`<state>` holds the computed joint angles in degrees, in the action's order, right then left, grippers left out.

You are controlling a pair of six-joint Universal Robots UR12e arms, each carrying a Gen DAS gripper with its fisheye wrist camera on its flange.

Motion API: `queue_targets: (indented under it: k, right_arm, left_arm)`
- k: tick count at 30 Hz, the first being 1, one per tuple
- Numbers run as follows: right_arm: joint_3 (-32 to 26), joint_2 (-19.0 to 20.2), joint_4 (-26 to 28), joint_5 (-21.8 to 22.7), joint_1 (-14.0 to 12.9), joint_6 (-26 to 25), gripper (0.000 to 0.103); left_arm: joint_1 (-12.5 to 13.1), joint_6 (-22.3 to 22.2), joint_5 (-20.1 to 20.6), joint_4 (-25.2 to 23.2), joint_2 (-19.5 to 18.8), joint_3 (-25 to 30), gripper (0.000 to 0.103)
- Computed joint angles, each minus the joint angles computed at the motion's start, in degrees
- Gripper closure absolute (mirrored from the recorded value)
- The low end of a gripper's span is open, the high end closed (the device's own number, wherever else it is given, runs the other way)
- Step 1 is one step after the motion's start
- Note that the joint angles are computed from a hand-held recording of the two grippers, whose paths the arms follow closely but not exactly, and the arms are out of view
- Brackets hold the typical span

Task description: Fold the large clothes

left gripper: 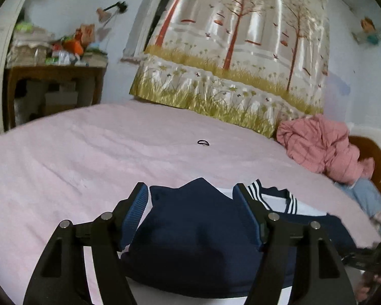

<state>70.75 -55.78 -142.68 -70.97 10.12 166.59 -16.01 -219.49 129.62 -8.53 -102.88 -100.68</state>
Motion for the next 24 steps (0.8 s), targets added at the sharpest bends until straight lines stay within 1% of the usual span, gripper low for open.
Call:
queue_targets:
  k: [2, 3, 4, 5, 6, 7, 8, 9, 10, 11, 12, 13, 14, 15, 16, 17, 18, 19, 20, 21, 22, 23, 24]
  right_arm:
    - [-2.8, 1.5, 6.1, 6.2, -1.0, 1.7, 0.040]
    - [-4.3, 2.4, 9.7, 9.0, -1.4, 2.1, 0.042]
    - [-4.8, 2.9, 11.4, 10.4, -1.7, 2.5, 0.054]
    - [-4.9, 3.1, 11.7, 11.1, -1.9, 3.5, 0.062]
    - [-4.3, 3.0, 10.5, 10.8, -1.9, 4.4, 0.074]
    - [-3.4, 2.6, 7.7, 10.3, -2.0, 6.0, 0.090]
    - [-2.2, 2.1, 4.0, 10.3, -2.2, 7.3, 0.091]
    - [-0.7, 1.5, -1.4, 9.5, -2.3, 8.5, 0.093]
    - [0.7, 0.8, -7.1, 6.6, -2.1, 8.4, 0.093]
    - [1.4, 0.4, -10.4, 4.0, -1.9, 7.6, 0.093]
    - [1.8, 0.2, -12.5, 1.6, -1.8, 6.7, 0.093]
    - [1.7, 0.1, -12.8, 1.2, -2.0, 7.8, 0.094]
    - [1.3, 0.2, -11.9, 1.6, -2.6, 10.1, 0.094]
    - [0.9, 0.3, -11.1, 1.3, -2.8, 10.7, 0.094]
    - [0.5, 0.6, -11.1, -0.8, -2.8, 10.8, 0.094]
    - [0.5, 0.8, -12.5, -4.6, -2.4, 10.1, 0.094]
    - [0.4, 1.0, -13.7, -7.9, -2.1, 9.0, 0.094]
    - [0.1, 1.4, -14.4, -10.8, -1.7, 8.1, 0.094]
    - [-0.4, 1.7, -13.2, -11.4, -1.7, 9.2, 0.094]
    - [-0.6, 1.8, -12.2, -10.1, -2.1, 9.5, 0.093]
    - [-0.9, 1.9, -11.5, -9.0, -2.4, 9.9, 0.093]
    - [-1.0, 1.9, -11.5, -8.5, -2.5, 10.3, 0.092]
    - [-0.7, 1.7, -11.6, -8.0, -2.7, 10.3, 0.091]
  left_arm:
    - [0.4, -1.1, -1.5, -1.5, 0.1, 0.1, 0.036]
    - [0.5, -1.4, -1.5, -2.6, 0.0, 0.2, 0.036]
    - [0.4, -1.8, -1.2, -4.0, 0.0, 0.4, 0.036]
    - [0.4, -2.0, -0.9, -5.4, -0.1, 0.7, 0.036]
    - [0.4, -2.1, -0.6, -6.9, -0.2, 1.0, 0.036]
    - [0.3, -2.3, -0.1, -7.8, 0.0, 0.9, 0.036]
    - [0.2, -2.5, 0.4, -8.1, 0.0, 1.0, 0.036]
    - [0.2, -2.4, 0.5, -7.8, 0.0, 0.8, 0.036]
    - [0.3, -2.2, 0.2, -7.6, 0.0, 0.7, 0.036]
    - [0.3, -2.0, -0.1, -7.6, 0.1, 0.7, 0.036]
    - [0.3, -1.9, -0.2, -7.7, 0.1, 0.7, 0.036]
    - [0.3, -2.0, -0.1, -7.7, 0.1, 0.7, 0.036]
    - [0.3, -2.1, -0.3, -7.5, 0.2, 0.6, 0.036]
    - [0.4, -2.2, -0.8, -7.4, 0.2, 0.6, 0.036]
    - [0.5, -2.5, -1.1, -7.7, 0.3, 0.6, 0.036]
    - [0.6, -3.1, -1.1, -9.3, 0.3, 0.9, 0.036]
    - [0.7, -3.9, -1.0, -12.2, 0.4, 1.4, 0.036]
    - [0.8, -4.5, -0.7, -16.4, 0.3, 2.2, 0.036]
    - [1.0, -4.6, -0.6, -21.1, 0.0, 3.3, 0.036]
    - [1.1, -4.3, -0.7, -24.2, -0.5, 4.1, 0.036]
    - [1.3, -4.1, -1.3, -25.1, -0.8, 4.3, 0.036]
    - [1.8, -3.7, -3.6, -25.6, -1.0, 4.3, 0.036]
    - [2.5, -3.0, -6.9, -25.6, -1.1, 4.2, 0.036]
